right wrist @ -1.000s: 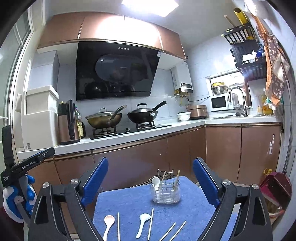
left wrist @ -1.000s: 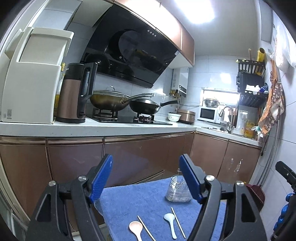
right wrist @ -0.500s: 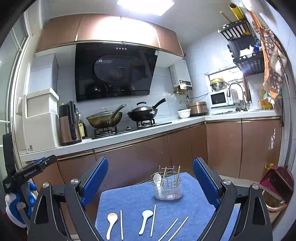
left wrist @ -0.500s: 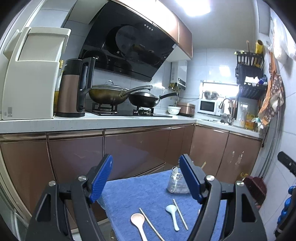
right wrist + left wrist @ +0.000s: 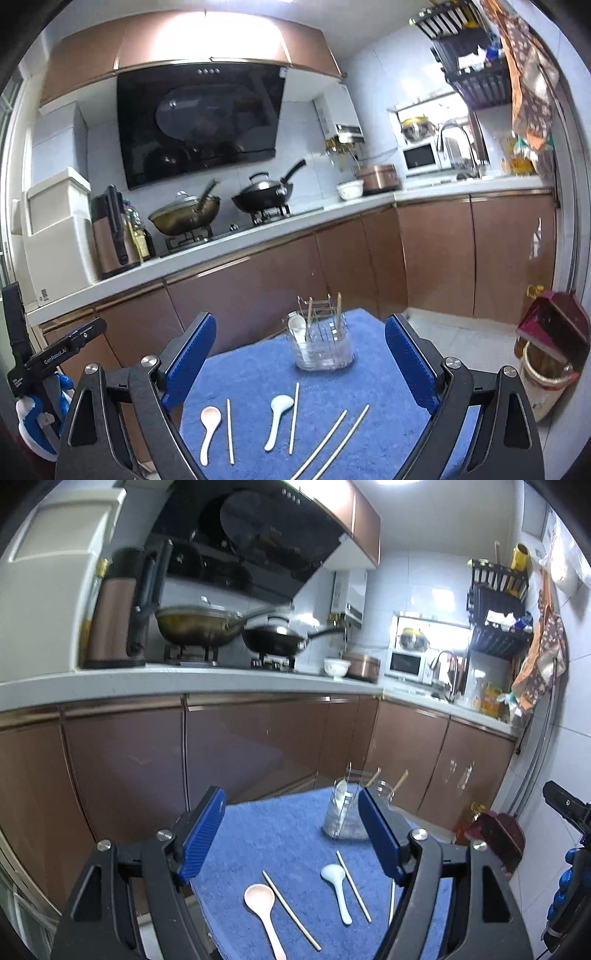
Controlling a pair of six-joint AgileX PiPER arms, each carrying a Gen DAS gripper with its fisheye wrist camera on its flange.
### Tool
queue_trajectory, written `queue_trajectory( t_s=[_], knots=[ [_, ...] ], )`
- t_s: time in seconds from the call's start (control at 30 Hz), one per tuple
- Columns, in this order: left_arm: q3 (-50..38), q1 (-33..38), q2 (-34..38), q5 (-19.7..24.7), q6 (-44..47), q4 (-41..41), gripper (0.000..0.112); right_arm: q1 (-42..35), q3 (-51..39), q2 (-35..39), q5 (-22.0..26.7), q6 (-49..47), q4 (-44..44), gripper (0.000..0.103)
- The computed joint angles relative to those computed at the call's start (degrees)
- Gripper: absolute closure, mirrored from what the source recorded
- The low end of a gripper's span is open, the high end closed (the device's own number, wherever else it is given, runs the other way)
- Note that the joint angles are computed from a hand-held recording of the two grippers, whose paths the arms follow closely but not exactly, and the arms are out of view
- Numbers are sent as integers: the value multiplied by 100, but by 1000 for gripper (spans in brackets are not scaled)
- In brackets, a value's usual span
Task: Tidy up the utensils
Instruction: 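Move the left tool toward the pale-blue spoon while the right tool approaches the chopsticks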
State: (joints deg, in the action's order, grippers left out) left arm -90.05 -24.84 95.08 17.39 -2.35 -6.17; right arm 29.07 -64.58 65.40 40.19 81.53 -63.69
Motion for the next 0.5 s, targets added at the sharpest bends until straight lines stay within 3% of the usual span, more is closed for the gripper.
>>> queue_trajectory(
  t_s=[0.17, 0.33, 0.5],
  knots=[
    [-597, -21, 598, 578, 383, -375, 39, -781, 133, 253, -733, -571, 961, 14],
    [-1365, -74, 1369, 1251, 717, -745, 39, -1477, 250, 591, -1410, -1475, 2164, 24],
    [-2331, -126, 2211, 1917, 696, -840, 39, -2080, 315, 1056, -1907, -2836, 3737, 32]
  ],
)
